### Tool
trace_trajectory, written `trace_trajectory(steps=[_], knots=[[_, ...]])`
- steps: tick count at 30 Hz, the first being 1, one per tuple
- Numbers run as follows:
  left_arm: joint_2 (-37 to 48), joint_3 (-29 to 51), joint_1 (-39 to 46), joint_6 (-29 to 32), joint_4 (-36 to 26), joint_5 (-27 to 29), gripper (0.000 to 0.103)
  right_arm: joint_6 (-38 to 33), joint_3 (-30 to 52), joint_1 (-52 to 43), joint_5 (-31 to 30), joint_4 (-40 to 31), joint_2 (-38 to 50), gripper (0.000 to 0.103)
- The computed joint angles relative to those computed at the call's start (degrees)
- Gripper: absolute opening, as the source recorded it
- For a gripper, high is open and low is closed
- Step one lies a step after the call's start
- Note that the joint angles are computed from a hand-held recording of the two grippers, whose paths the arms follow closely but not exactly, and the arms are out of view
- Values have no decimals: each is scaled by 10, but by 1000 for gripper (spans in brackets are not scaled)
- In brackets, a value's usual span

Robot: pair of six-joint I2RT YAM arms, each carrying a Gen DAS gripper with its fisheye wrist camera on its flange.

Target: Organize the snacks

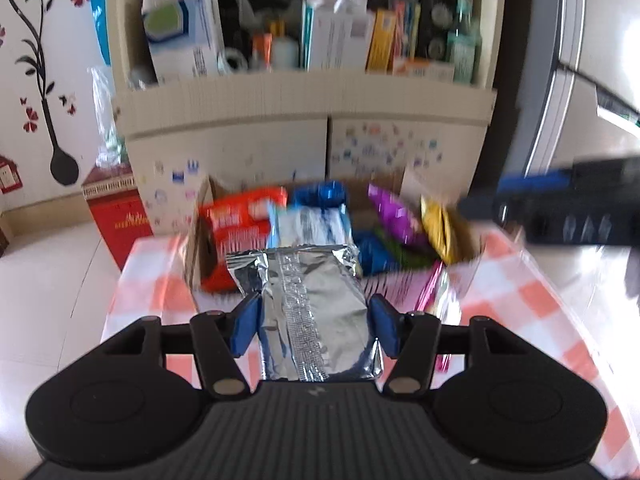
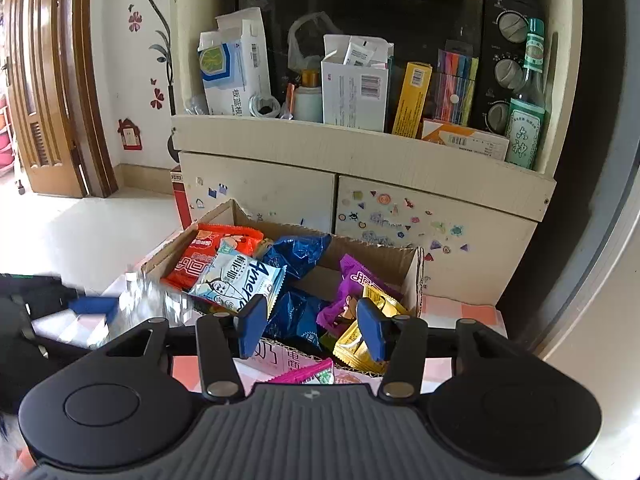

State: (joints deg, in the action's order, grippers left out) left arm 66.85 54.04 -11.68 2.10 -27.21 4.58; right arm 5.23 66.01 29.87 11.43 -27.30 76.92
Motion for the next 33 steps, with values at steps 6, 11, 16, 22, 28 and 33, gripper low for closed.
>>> trace_trajectory(steps=[6, 11, 16, 22, 28, 33], knots=[[24, 27, -3, -6, 24, -13, 58, -20, -8, -50, -60, -39, 41, 60], [42, 36, -4, -7, 32, -11, 58, -72, -37, -65, -105, -40, 59, 81], [56, 42, -10, -13, 36, -16, 58, -105, -61, -54, -100, 13, 95, 86], [69, 48, -18, -13, 46, -28, 58, -65, -39, -62, -106, 38, 155, 61], [76, 61, -10, -14, 62, -43, 58, -82, -15, -52, -141, -17, 138, 60], [72, 76, 0, -17, 72, -53, 58, -86, -11, -26, -117, -7, 74, 60]])
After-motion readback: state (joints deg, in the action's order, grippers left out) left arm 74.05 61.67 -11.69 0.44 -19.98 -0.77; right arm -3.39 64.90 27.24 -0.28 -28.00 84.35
